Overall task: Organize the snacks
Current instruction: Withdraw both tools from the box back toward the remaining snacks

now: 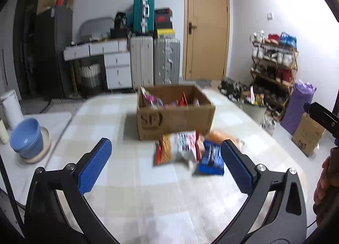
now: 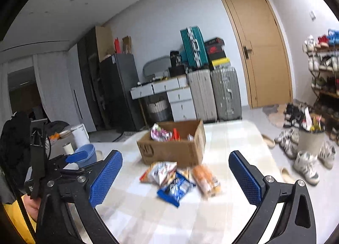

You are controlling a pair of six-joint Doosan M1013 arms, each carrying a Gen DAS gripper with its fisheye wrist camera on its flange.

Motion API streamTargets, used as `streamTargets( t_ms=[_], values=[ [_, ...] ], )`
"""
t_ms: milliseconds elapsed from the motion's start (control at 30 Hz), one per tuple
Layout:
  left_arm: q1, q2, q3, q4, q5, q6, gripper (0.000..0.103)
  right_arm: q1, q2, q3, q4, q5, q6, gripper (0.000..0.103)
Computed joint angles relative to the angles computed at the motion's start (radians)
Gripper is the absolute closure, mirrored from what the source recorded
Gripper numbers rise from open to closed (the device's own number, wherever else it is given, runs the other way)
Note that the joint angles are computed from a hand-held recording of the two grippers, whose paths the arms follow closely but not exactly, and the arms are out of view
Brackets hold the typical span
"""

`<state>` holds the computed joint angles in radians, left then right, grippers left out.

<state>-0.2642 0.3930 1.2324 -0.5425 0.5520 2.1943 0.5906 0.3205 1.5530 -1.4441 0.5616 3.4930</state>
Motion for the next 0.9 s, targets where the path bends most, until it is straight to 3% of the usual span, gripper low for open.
streamTargets(
  t_ms=[433,900],
  values=[
    [-0.018,0.084,-0.052,0.135,0.101,-0.185,0.000,-0.012,0.033,-0.018,0.088,-0.061,-0.045,0.001],
    [-0.023,0.094,-0.063,0.195,0.133,-0.259,0.000,-0.016,0.062,-0.044,0.220,-0.087,-0.164,0.001]
  ],
)
